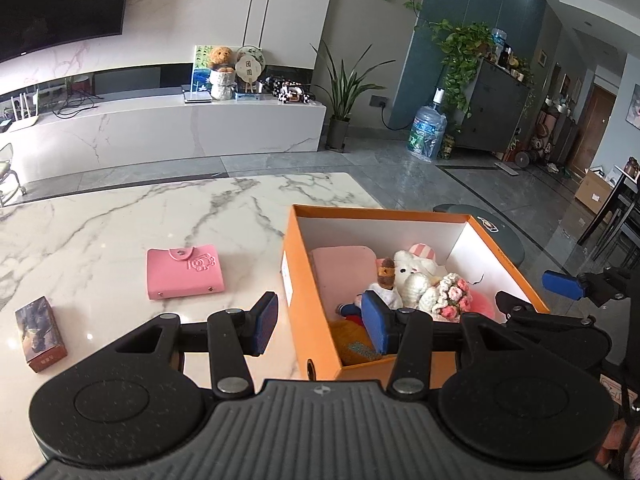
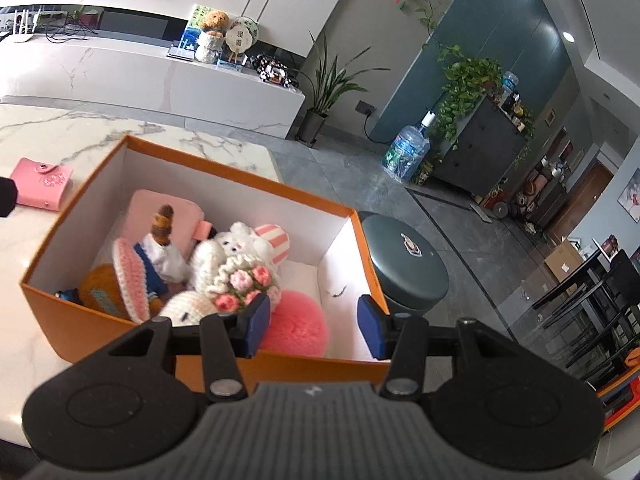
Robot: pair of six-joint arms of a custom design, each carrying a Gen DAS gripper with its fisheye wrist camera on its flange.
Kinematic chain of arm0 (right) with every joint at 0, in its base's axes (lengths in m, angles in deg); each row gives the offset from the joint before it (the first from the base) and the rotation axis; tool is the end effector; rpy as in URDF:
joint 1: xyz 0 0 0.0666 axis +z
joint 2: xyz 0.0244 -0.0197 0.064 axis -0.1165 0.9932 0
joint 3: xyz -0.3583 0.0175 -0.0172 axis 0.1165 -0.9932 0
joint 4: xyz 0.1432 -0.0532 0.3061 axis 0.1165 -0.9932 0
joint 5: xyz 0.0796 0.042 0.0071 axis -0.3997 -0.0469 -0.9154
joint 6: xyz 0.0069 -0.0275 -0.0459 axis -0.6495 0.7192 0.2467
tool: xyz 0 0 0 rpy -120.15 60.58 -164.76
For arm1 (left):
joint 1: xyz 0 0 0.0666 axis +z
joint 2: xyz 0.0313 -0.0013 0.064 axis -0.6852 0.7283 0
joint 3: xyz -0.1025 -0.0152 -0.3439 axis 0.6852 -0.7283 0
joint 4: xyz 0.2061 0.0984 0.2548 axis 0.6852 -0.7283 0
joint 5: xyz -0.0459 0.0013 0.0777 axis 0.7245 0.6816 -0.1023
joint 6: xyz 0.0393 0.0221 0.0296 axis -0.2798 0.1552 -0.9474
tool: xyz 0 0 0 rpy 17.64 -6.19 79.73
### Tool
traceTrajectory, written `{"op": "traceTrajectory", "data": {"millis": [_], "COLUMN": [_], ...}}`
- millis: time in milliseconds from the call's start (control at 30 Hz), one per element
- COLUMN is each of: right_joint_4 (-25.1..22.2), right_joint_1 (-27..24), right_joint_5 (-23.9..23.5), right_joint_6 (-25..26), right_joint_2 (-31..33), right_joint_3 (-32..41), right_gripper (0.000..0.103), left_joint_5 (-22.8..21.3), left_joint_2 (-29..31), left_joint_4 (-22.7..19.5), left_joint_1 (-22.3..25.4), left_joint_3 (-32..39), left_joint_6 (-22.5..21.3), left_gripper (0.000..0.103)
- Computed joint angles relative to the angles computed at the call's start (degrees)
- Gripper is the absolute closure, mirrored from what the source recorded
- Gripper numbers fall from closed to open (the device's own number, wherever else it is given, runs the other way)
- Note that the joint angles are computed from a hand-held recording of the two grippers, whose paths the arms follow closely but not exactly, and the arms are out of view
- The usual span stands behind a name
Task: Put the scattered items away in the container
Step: 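Withdraw both tools from the box toward the pink wallet and card box, then grasp the picture card box with the left tool while the right tool grasps the pink wallet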
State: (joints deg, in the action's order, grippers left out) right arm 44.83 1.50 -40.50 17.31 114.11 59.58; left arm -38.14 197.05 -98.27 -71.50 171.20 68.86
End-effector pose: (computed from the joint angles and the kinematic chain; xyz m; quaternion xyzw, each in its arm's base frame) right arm 0.5650 0.0737 0.4672 -0.1976 0.8548 -0.1543 0.4544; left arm 0.5281 -0.2701 0.4998 -0.0924 0.8903 -0.0643 0.4412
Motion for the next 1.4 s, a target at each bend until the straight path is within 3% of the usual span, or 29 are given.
{"op": "traceTrajectory", "data": {"millis": [200, 400, 533, 700, 933, 1200, 1400], "right_joint_4": [2.03, 0.09, 0.14, -2.52, -1.61, -1.49, -3.15], "right_joint_1": [4.15, 9.14, 12.35, 15.25, 18.26, 19.13, 19.59], "right_joint_5": [-2.01, -4.38, -5.25, -6.66, -5.72, -4.61, -4.60], "right_joint_6": [0.39, -1.12, -1.00, -2.06, -2.20, -4.36, -6.05], "right_joint_2": [-4.32, -5.18, -4.90, -3.06, -0.07, 5.30, 10.99], "right_joint_3": [-3.61, -2.97, -2.95, -0.84, -0.10, 3.49, 8.80], "right_gripper": [0.048, 0.046, 0.035, 0.031, 0.024, 0.023, 0.023], "left_joint_5": [-1.86, -4.79, -8.17, -9.62, -10.07, -7.40, -6.45], "left_joint_2": [-7.22, -13.52, -16.96, -19.99, -20.79, -19.46, -16.68], "left_joint_4": [4.00, 5.89, 6.60, 7.62, 7.00, 6.22, 5.06], "left_joint_1": [1.06, 3.28, 5.02, 7.76, 11.24, 14.55, 16.05], "left_joint_3": [-10.69, -19.09, -23.75, -28.34, -32.11, -35.34, -35.66], "left_joint_6": [1.77, 5.73, 9.85, 14.19, 18.51, 23.47, 24.32], "left_gripper": [0.049, 0.049, 0.048, 0.047, 0.047, 0.031, 0.024]}}
